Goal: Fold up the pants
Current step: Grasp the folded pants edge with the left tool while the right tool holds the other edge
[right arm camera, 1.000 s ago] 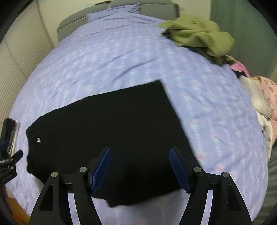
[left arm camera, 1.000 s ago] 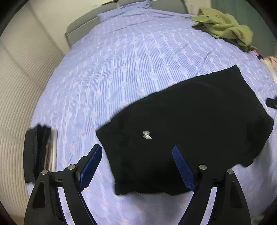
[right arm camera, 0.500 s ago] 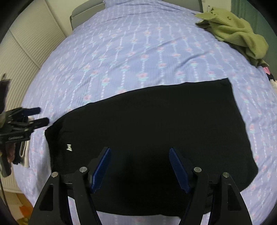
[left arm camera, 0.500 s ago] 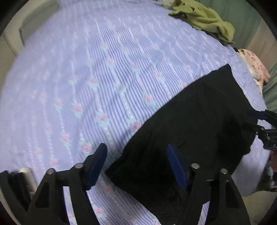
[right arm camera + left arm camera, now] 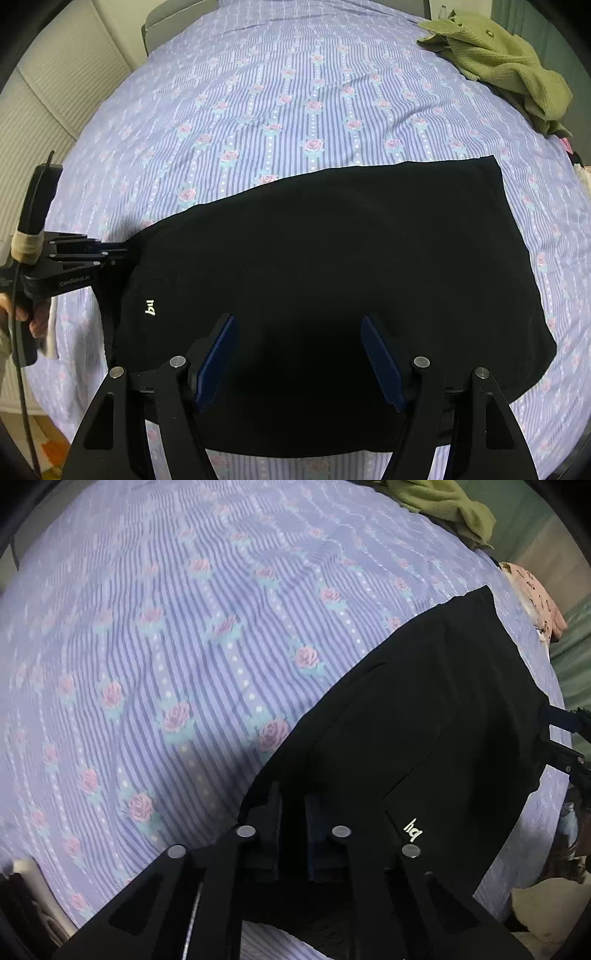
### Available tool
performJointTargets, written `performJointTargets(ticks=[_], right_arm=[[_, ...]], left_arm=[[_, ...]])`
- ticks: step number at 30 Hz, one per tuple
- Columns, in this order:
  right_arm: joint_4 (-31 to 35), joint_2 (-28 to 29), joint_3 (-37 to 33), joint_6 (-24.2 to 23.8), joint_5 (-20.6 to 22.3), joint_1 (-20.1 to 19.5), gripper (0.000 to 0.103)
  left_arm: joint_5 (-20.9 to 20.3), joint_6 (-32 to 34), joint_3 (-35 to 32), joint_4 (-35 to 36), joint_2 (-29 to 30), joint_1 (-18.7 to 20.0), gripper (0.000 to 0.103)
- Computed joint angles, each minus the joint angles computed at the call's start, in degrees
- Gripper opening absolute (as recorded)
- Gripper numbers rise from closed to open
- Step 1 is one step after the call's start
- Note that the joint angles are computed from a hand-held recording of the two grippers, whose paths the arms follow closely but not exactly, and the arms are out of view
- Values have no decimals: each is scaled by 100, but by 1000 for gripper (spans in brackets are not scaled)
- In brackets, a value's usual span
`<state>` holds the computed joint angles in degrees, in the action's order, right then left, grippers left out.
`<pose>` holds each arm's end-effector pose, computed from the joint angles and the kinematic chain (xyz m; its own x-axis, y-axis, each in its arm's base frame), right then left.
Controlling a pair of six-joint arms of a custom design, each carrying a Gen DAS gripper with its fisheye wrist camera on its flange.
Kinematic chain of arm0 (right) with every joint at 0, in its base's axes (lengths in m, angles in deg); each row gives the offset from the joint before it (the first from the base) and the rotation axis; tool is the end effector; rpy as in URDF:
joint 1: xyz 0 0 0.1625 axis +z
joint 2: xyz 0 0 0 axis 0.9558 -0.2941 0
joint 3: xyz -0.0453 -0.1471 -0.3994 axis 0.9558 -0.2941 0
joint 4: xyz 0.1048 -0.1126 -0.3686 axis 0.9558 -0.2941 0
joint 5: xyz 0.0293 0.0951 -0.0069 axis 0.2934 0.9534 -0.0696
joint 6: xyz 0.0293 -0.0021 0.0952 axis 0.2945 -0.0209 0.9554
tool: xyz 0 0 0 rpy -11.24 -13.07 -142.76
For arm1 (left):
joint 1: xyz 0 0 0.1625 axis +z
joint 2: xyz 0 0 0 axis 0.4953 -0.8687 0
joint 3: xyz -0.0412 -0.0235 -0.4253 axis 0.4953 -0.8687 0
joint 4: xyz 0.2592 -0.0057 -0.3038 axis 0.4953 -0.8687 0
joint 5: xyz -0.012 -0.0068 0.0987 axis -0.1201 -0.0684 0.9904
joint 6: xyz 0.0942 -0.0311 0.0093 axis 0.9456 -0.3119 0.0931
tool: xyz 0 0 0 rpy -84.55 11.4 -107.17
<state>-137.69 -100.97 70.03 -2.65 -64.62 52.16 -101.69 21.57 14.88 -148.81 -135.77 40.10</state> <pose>0.4555 -0.5459 0.0339 -0.7536 0.3393 0.5630 0.0253 0.8708 -0.4909 -0.0773 -0.7429 0.3663 -0.5401 0.7491 -0.3835 0.6610 0.6597 0.3577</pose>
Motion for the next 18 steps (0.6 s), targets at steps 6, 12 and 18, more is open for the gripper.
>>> performJointTargets(ticks=[6, 12, 18], right_arm=[[14, 48, -96, -40, -55, 21, 71], [52, 102, -182, -152, -64, 34, 71], [168, 75, -209, -26, -119, 87, 71]], left_arm=[[-53, 24, -95, -417, -30, 31, 10], [398, 121, 156, -514, -44, -19, 27], [206, -163, 475, -1352, -595, -86, 66]])
